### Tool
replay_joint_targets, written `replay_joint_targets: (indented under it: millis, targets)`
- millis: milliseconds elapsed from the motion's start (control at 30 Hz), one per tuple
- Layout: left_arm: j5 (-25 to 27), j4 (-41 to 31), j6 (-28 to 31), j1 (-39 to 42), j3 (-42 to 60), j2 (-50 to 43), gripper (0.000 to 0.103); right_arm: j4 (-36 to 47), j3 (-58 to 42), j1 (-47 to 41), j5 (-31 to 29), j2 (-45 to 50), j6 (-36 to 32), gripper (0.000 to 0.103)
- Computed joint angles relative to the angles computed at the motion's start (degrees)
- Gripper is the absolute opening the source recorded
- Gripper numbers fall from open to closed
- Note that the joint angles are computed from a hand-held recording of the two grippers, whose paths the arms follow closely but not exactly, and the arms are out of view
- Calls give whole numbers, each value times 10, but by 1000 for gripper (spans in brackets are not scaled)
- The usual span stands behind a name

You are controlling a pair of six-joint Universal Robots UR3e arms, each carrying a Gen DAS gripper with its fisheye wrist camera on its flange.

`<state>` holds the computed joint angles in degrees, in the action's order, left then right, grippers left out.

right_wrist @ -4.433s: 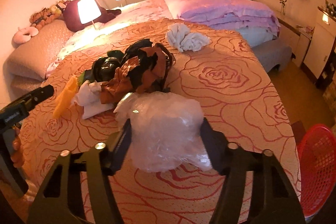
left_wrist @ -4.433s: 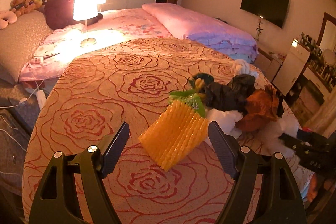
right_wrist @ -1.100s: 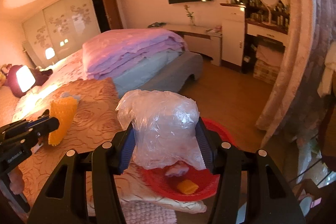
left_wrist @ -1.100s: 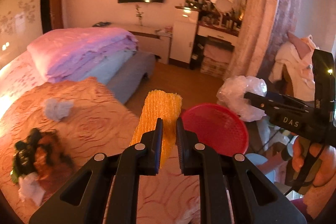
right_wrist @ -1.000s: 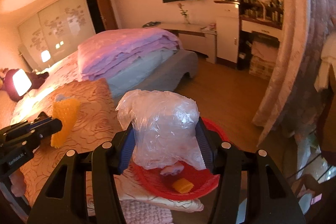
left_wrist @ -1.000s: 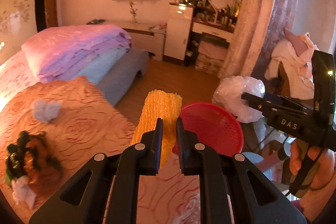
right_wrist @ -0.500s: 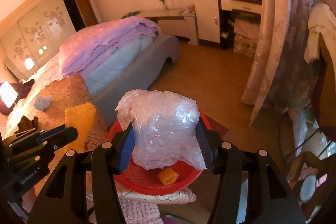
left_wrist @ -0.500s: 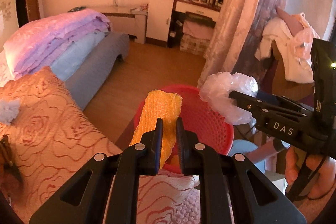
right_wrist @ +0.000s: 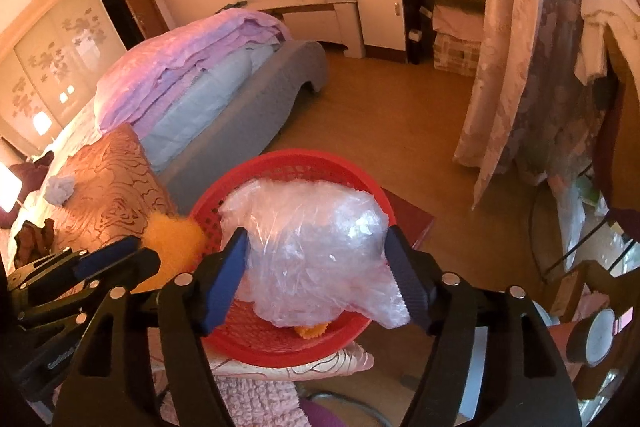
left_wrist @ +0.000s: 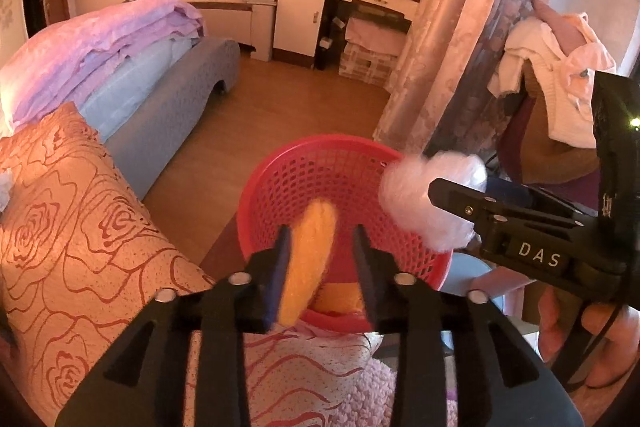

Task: Collect trash
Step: 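Carry both items over the red wastebasket and open both tools to drop them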

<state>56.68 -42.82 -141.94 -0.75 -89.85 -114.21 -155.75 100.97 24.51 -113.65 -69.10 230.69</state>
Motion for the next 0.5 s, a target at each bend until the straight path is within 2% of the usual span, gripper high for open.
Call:
replay_joint_targets:
  millis: [233,500]
  targets:
    - [-6,12,-10,13,-15,13,51,2,-3,7,-13,0,5,73]
    - [-10,66,-27,34,-54,46,63,5,-10,15,-33,1,7,73]
